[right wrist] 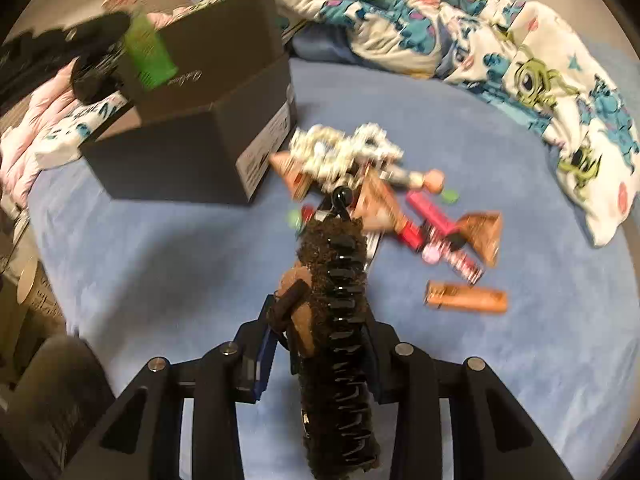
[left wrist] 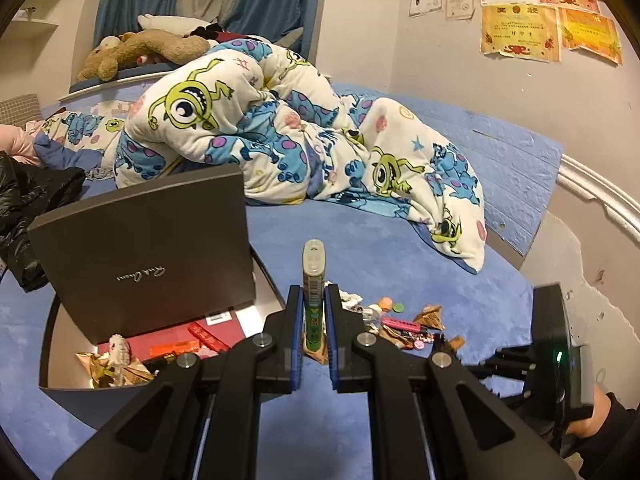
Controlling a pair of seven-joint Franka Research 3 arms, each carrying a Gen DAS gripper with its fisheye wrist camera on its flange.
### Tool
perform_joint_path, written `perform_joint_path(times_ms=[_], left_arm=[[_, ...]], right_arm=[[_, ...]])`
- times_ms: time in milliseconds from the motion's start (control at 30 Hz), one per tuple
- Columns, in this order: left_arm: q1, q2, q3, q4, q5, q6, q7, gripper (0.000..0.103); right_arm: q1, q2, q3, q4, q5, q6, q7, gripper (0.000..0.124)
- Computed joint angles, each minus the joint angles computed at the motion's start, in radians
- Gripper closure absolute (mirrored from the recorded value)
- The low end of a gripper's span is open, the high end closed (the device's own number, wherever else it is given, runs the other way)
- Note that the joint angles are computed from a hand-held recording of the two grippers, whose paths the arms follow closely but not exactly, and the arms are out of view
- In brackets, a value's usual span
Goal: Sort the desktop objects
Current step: 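Carry the tube and fuzzy toy with both tools over the grey box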
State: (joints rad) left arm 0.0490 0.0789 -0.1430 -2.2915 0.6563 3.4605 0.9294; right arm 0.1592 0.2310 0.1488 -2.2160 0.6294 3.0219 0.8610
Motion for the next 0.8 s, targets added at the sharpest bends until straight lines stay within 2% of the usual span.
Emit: perform_joint_path(times_ms=[100, 200, 333, 433, 567, 700, 733, 800], left_arm=[[0.006, -0.007, 0.010, 0.000, -0.006, -0.001, 0.009, 0.092], [-0.020, -0.021, 0.040, -0.018, -0.115, -0.004, 0.103, 0.092], [-0.003, -0.030, 0.054, -0.023, -0.153, -0.009, 0.137, 0.092], [0.011, -0.035, 0.067, -0.035, -0.186, -0.009, 0.167, 0.092], [0.022, -0.034, 0.089, -0.057, -0.270, -0.005, 0.248, 0.092], [-0.025, -0.024, 0.124, -0.073, -0.522, -0.009, 0.475, 0.092], [-0.056, -0.018, 0.145, -0.076, -0.626, -0.002, 0.555, 0.092], [-0.059, -0.005, 0.147, -0.069, -0.692, -0.002, 0.599, 0.092]], right_arm=[[0.005, 0.010, 0.003, 0.052, 0.009, 0.003, 0.024, 0.087], [0.029, 0.024, -0.006, 0.100, -0.011, 0.023, 0.075, 0.087], [0.060, 0.056, -0.014, 0.181, -0.049, 0.031, 0.153, 0.087], [0.048, 0.084, 0.024, 0.253, -0.047, 0.010, 0.160, 0.087], [0.104, 0.134, 0.009, 0.343, -0.105, 0.007, 0.218, 0.087], [0.147, 0.200, 0.005, 0.434, -0.163, -0.008, 0.276, 0.087], [0.158, 0.212, 0.002, 0.448, -0.177, -0.012, 0.291, 0.087], [0.194, 0.241, -0.019, 0.483, -0.217, -0.016, 0.330, 0.087]])
